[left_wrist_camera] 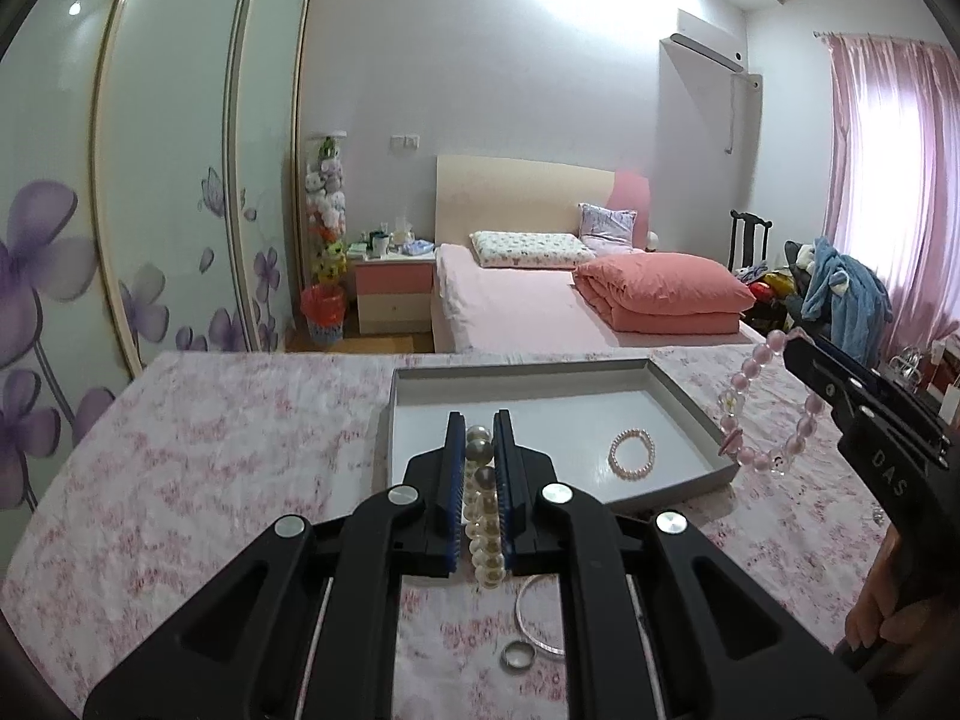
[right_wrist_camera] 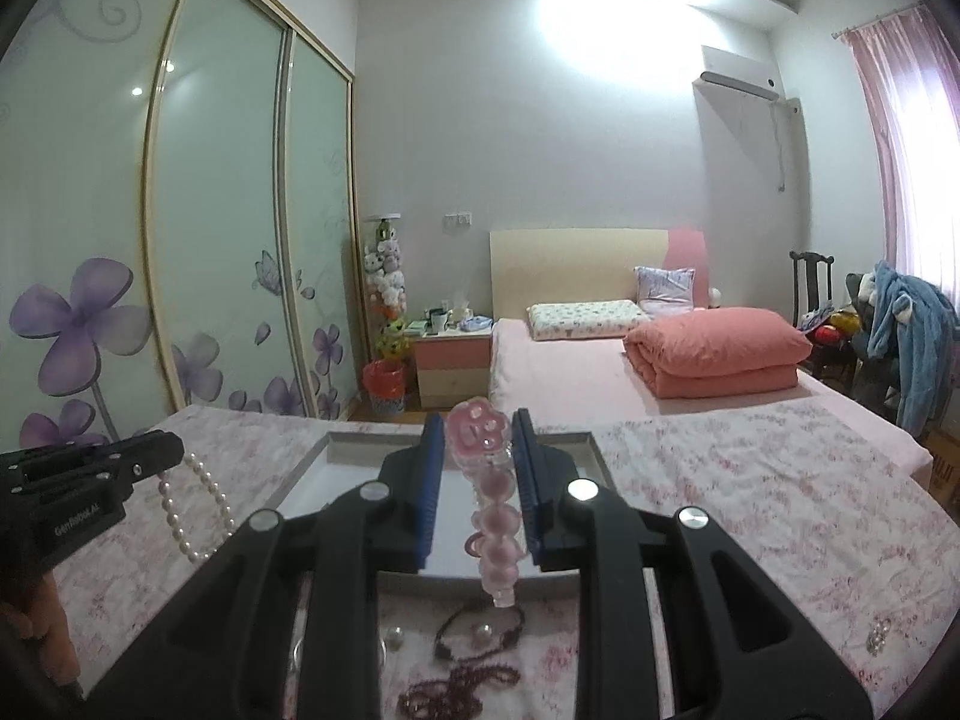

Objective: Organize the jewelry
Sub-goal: 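Carry the pink crystal bracelet with the right tool while the left tool carries the white pearls toward the tray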

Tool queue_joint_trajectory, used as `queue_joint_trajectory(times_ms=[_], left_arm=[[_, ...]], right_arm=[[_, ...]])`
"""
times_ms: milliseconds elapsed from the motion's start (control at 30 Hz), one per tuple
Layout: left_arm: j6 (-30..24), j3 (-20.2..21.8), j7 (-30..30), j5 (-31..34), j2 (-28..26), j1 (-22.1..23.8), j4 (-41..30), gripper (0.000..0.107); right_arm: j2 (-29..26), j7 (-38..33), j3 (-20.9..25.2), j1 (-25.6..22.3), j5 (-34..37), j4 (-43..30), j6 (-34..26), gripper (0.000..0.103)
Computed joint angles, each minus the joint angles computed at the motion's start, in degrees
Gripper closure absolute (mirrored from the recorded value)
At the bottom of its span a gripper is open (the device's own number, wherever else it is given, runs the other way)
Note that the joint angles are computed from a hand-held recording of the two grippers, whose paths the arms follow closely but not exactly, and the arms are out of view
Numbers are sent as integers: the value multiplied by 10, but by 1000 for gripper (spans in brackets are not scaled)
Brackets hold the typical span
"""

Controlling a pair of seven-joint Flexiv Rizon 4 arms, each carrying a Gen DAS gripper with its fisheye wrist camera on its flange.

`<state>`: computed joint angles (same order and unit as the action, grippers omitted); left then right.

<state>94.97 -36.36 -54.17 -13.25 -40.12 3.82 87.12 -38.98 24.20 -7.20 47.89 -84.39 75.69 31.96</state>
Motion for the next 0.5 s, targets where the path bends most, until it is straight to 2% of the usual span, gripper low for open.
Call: queue_joint_trajectory(times_ms=[500], left_arm=[[-48, 74, 20, -29, -58, -85, -120, 96]], right_arm=[[-25, 1, -16, -29, 22, -29, 42, 80]])
